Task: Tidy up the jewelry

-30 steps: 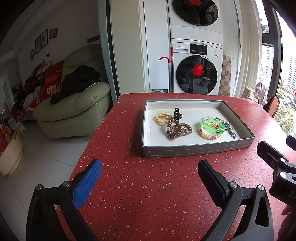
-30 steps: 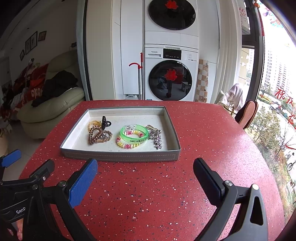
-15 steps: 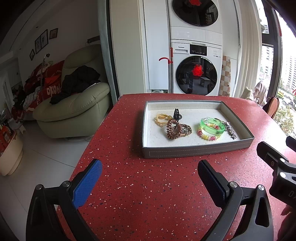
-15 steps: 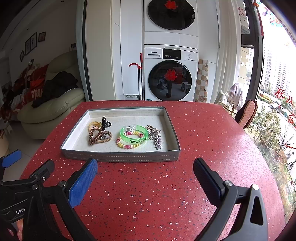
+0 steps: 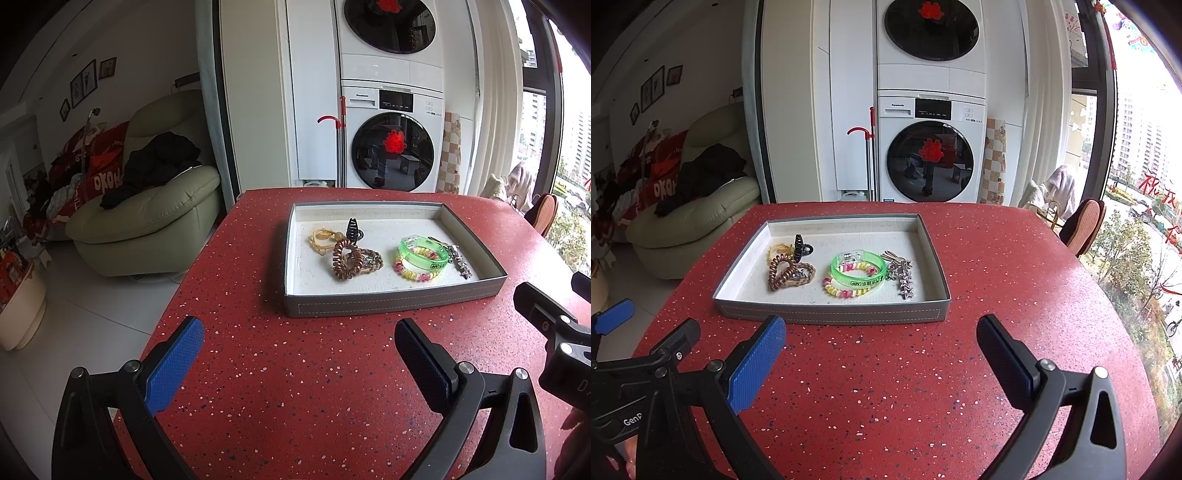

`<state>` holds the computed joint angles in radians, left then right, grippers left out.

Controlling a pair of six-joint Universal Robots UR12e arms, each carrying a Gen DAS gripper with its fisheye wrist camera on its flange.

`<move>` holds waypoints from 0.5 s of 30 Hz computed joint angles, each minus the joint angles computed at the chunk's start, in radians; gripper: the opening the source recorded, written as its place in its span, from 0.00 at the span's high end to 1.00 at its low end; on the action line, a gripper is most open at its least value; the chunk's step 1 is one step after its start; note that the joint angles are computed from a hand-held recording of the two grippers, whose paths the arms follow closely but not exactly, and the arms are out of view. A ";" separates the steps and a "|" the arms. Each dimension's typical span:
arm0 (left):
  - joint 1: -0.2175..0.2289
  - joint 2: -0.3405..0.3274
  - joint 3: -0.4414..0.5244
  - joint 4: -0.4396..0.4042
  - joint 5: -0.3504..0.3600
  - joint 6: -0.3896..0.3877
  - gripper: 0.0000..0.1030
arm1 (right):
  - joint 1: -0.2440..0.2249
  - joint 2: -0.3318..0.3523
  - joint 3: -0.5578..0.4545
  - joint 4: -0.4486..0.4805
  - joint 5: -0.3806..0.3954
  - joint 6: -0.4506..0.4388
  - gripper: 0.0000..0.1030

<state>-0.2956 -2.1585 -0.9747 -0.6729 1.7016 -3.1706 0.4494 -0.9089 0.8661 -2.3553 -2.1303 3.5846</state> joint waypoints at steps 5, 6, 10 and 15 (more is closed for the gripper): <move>0.000 0.002 0.001 -0.003 -0.003 0.000 0.00 | 0.000 -0.001 0.002 -0.002 -0.001 -0.001 0.00; 0.001 0.002 0.001 -0.004 -0.003 -0.001 0.00 | 0.000 0.000 0.001 -0.002 -0.002 -0.002 0.00; 0.000 0.000 0.008 -0.012 -0.002 -0.005 0.00 | -0.001 -0.002 0.004 -0.003 -0.001 0.000 0.00; 0.001 0.000 0.008 -0.010 -0.004 -0.002 0.00 | 0.001 0.000 -0.002 0.002 -0.001 0.003 0.00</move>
<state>-0.2949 -2.1588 -0.9665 -0.6829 1.6980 -3.1727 0.4501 -0.9085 0.8643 -2.3536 -2.1317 3.5876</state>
